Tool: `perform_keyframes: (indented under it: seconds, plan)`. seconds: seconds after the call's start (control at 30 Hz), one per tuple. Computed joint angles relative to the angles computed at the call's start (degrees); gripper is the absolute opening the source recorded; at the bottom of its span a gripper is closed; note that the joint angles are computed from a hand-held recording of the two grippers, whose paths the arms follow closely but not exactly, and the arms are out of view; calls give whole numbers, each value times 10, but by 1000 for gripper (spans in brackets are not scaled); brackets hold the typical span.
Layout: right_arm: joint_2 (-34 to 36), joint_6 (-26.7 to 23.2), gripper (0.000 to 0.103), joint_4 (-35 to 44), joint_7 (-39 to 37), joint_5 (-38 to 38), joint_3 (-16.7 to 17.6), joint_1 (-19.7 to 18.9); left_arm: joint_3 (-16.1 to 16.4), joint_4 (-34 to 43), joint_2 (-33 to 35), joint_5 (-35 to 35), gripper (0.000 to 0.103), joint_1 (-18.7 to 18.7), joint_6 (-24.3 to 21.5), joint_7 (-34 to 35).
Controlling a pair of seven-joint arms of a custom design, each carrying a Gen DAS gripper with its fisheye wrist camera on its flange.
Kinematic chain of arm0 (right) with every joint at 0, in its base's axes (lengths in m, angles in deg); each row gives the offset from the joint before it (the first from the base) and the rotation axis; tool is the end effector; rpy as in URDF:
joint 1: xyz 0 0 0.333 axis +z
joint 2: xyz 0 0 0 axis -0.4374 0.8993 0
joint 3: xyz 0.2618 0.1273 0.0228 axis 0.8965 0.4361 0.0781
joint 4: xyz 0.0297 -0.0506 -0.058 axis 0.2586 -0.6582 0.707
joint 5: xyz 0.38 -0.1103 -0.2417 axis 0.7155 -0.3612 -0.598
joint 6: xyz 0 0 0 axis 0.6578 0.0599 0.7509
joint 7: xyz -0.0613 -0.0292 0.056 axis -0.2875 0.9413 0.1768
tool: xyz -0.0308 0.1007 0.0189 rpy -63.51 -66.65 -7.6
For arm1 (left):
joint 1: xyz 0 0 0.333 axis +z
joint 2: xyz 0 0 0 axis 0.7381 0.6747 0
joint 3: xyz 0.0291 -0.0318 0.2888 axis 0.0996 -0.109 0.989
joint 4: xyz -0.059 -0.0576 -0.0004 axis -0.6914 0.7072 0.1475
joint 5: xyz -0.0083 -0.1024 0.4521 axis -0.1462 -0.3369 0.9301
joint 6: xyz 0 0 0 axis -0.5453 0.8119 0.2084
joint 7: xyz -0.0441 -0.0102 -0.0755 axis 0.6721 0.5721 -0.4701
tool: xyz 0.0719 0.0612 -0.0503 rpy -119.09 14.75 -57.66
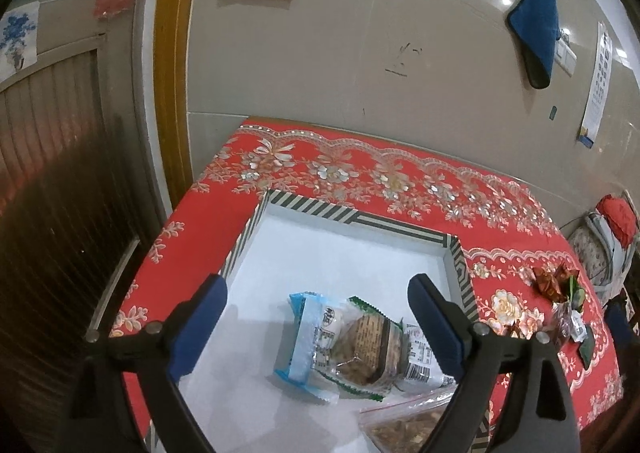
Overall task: Organize snacks
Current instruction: 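Withdraw both tools from the box toward the remaining snacks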
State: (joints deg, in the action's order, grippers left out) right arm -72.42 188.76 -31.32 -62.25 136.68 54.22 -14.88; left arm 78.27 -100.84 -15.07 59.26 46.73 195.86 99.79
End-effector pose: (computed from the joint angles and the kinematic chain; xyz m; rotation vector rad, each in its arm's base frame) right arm 0.6934 0.2477 0.4903 -1.6512 0.7411 -0.0804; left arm 0.6157 -0.1403 0.4847 -2.0631 1.1939 -0.7726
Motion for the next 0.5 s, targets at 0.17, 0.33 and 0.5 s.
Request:
perform_keyframes:
  seconds: [0.17,0.33,0.5]
  plan:
    - [0,-5,55,-1,20,-66,-23,-23,1,14,16,-34,93,-9,-10,45]
    - [0,5,63,-15,27,-107,-45,-56,-6,46,44,-20,93,-28,8,71]
    - [29,42,66,10,88,-143,-50,-79,-13,121,113,-75,94,-66,21,182]
